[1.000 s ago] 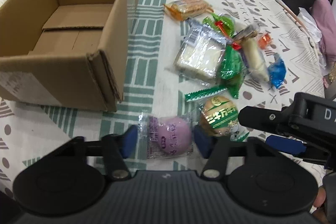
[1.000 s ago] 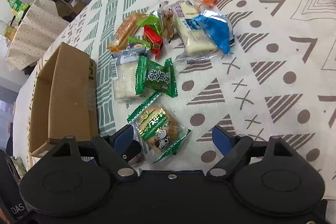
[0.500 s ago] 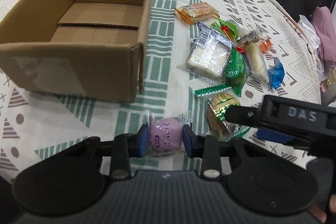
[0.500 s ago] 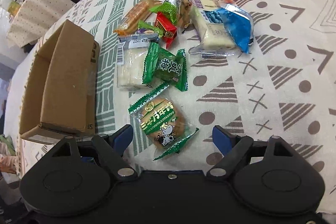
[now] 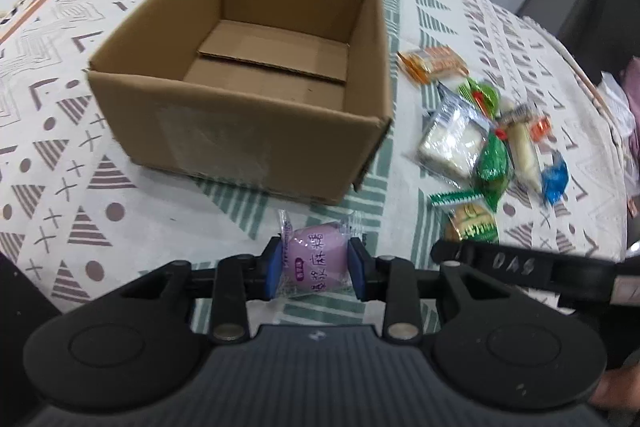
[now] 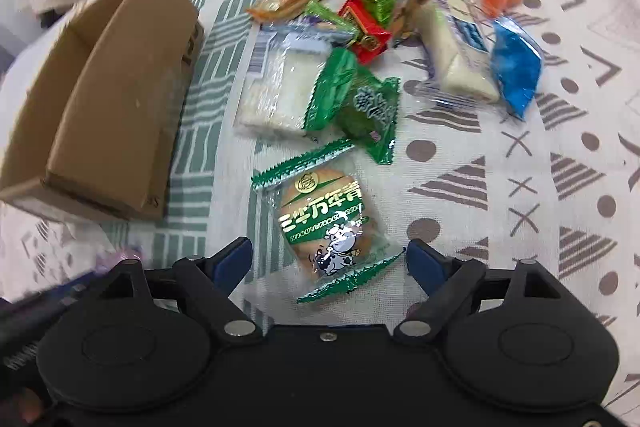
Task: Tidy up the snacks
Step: 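Carry the pink bun and green cake into the box and open both tools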
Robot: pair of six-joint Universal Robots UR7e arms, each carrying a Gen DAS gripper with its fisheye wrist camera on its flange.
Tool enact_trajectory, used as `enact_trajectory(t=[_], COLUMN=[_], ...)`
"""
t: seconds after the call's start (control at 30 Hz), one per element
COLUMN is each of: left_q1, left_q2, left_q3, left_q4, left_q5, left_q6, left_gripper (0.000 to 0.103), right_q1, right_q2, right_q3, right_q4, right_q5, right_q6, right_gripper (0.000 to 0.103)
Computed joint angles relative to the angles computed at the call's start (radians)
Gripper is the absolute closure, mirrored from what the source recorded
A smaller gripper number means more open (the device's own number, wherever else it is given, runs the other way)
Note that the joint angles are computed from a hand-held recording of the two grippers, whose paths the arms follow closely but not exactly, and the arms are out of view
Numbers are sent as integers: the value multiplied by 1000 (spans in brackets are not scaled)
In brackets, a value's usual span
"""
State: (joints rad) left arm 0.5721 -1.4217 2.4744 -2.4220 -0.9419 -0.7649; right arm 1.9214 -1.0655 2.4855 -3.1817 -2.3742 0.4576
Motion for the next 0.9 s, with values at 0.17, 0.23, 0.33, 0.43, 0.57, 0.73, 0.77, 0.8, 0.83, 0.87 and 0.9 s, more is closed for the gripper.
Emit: enact_trajectory(t=[0.17,0.23,0.33,0.43,0.57,0.73,0.77,0.8,0.83,0.87,0.9], left_q1=[-16,-26,-37,-52,-59,-69,-69,-67,-66,-66,-66], left_q2=[-34,-54,-85,-112,-145,-185,-193,-202,-209,-215,-220], left_q3=[5,5,5,7,4,-1,-2,-3,-6,-9,-13], left_q4=[20,42,59,68,76,74,66,60,58,60,59], left_q5=[4,6,4,13,16,26,25,21,23,30,38], left_q6=[-53,-70,-86,-93,-97,-91,-84,-78,-72,-66,-60], left_gripper=[69,69,69,69,69,69,69,69,69,69,69], right_q1=[37,39,59,95,138,196,201,212,219,227,234], right_q2=[4,-15,-35,-61,-80,-83,-77,-77,-76,-75,-72], right_q3=[5,22,24,30,16,-28,-37,-47,-56,-67,-74], right_q4=[15,-4,-10,-25,14,69,65,67,67,72,70], right_q5=[-17,15,16,6,-3,-36,-40,-45,-47,-50,-53], right_q6=[-5,-4,11,26,59,94,92,98,102,108,107], right_gripper=[47,47,47,48,48,47,47,47,47,47,47])
